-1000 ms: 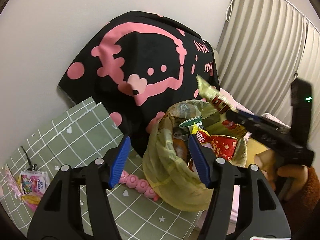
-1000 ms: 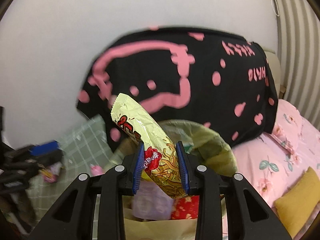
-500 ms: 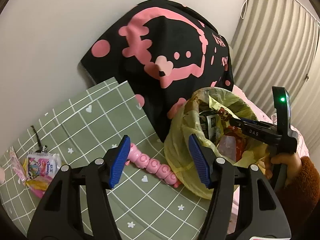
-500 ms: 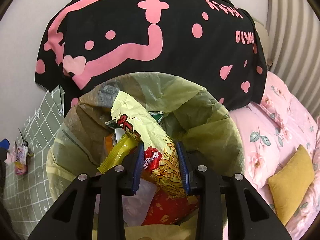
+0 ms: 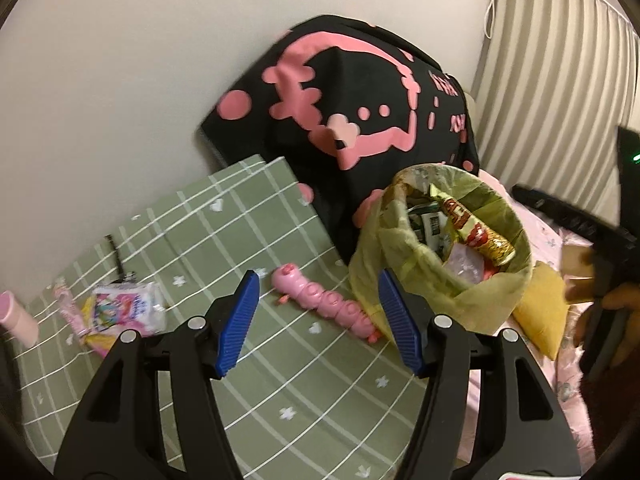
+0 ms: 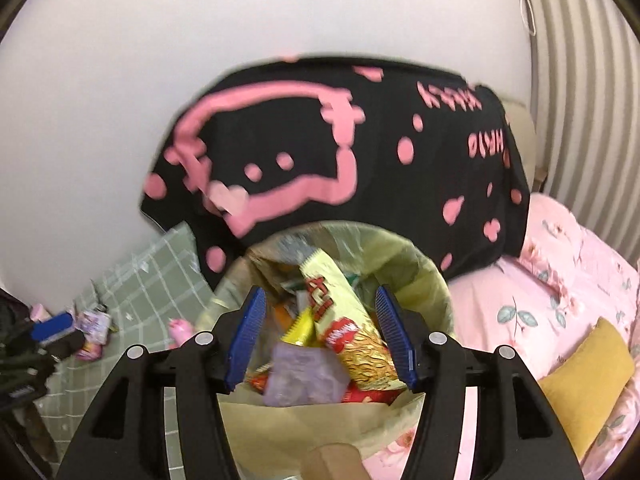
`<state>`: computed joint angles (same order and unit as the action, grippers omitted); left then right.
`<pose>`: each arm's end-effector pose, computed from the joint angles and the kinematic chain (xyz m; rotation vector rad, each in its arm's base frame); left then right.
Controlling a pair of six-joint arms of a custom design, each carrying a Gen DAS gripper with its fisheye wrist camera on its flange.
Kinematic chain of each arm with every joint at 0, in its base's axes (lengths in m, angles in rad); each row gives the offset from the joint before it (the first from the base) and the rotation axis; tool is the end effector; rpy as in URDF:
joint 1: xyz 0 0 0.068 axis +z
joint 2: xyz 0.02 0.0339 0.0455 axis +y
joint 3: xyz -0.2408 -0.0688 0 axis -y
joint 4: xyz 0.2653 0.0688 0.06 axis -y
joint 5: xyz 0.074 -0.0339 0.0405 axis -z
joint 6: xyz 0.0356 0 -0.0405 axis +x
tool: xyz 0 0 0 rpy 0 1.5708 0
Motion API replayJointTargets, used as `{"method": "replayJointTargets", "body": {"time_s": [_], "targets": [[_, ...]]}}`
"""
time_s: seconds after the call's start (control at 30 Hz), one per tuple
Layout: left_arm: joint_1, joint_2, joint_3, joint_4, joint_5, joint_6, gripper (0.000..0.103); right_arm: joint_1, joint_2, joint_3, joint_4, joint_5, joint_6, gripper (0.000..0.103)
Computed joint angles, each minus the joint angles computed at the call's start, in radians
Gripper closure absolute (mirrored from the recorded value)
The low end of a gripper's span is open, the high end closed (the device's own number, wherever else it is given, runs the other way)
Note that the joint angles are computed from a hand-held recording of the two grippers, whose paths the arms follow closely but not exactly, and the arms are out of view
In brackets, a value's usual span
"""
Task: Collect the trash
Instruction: 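Lower the gold snack bag into the yellow bag and open the right tool, then move both tools back over the snacks on the mat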
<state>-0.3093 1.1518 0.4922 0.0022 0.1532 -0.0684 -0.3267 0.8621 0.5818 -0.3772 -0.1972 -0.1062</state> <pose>0.2411 -0.0828 0.1516 0.3537 2.2176 -0.3762 0.2116 -0.0643 0.2140 0.1365 2.2093 -0.0197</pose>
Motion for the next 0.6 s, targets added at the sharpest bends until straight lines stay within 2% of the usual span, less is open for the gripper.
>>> {"method": "replayJointTargets", "body": {"time_s": [0.13,0.33,0.6], "targets": [[0.071,-0.059,-0.058,0.014,-0.019,0.032,0.044,0.07,-0.11,-0.018,-0.057,0.02,0.035,0.049],[0.25,-0.012,-0.071,0.085,0.018,0.038,0.044,0.231,-0.223,-0.068,-0.097,0.095,0.073,0.049],[0.502,0.141,-0.1,0.243,0.048,0.085,0.044,0.427,-0.104,-0.147,0.013,0.132,0.154,0.049]]}}
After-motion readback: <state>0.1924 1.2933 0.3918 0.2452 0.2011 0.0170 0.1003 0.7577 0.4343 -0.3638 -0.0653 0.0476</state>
